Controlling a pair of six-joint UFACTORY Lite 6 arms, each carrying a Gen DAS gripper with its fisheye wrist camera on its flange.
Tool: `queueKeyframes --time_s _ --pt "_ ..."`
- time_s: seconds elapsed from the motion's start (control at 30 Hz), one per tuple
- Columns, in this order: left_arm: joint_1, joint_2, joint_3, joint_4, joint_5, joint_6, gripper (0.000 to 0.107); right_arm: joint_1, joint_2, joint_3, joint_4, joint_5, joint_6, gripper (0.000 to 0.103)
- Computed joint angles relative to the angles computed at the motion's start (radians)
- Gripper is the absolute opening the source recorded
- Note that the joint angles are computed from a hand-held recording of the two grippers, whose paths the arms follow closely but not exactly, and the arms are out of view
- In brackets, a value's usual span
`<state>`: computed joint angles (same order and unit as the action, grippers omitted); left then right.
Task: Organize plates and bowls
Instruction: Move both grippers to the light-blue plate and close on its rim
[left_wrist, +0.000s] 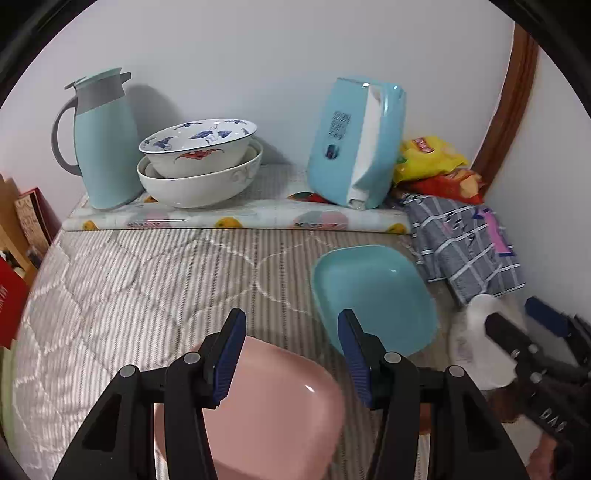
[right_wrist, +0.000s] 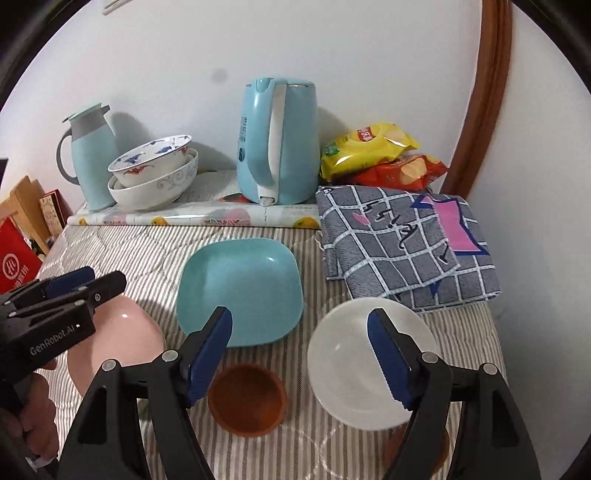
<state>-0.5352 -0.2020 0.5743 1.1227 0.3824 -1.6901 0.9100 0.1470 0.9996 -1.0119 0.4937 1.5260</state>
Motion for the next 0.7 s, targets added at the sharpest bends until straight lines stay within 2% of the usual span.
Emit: queueKeyframes --time_s 0.2,0.3,0.37,0.5,0.6,0.67,0.7 --pt "0.061 0.044 0.007 0.066 -0.057 -0.041 0.05 -0.027 0.097 0.082 -0.026 -0.033 -0.026 0.074" --pt "0.071 0.07 0.018 0.106 -0.065 -0.078 0.05 -0.045 0.141 0.121 -0.014 -0.042 -0.059 0.062" --pt "0.086 0.111 0.04 0.147 -0.086 -0.118 0.05 -0.071 0.169 0.146 0.017 -0.07 -0.104 0.057" --pt "0.1 0.209 0.103 0.193 -0.109 -0.161 0.05 -0.116 0.254 0.233 0.176 -0.079 -0.291 0.057" --pt "0.104 0.286 0.154 0.188 -0.12 -0.148 0.05 -0.139 0.286 0.255 0.204 -0.116 -0.33 0.056" --pt "0.107 0.327 0.179 0.211 -0.131 -0.177 0.05 -0.146 0.326 0.293 0.244 -0.111 -0.378 0.046" --pt "0.108 0.342 0.188 0.219 -0.137 -0.187 0.05 -0.151 0.35 0.316 0.277 -0.106 -0.417 0.045"
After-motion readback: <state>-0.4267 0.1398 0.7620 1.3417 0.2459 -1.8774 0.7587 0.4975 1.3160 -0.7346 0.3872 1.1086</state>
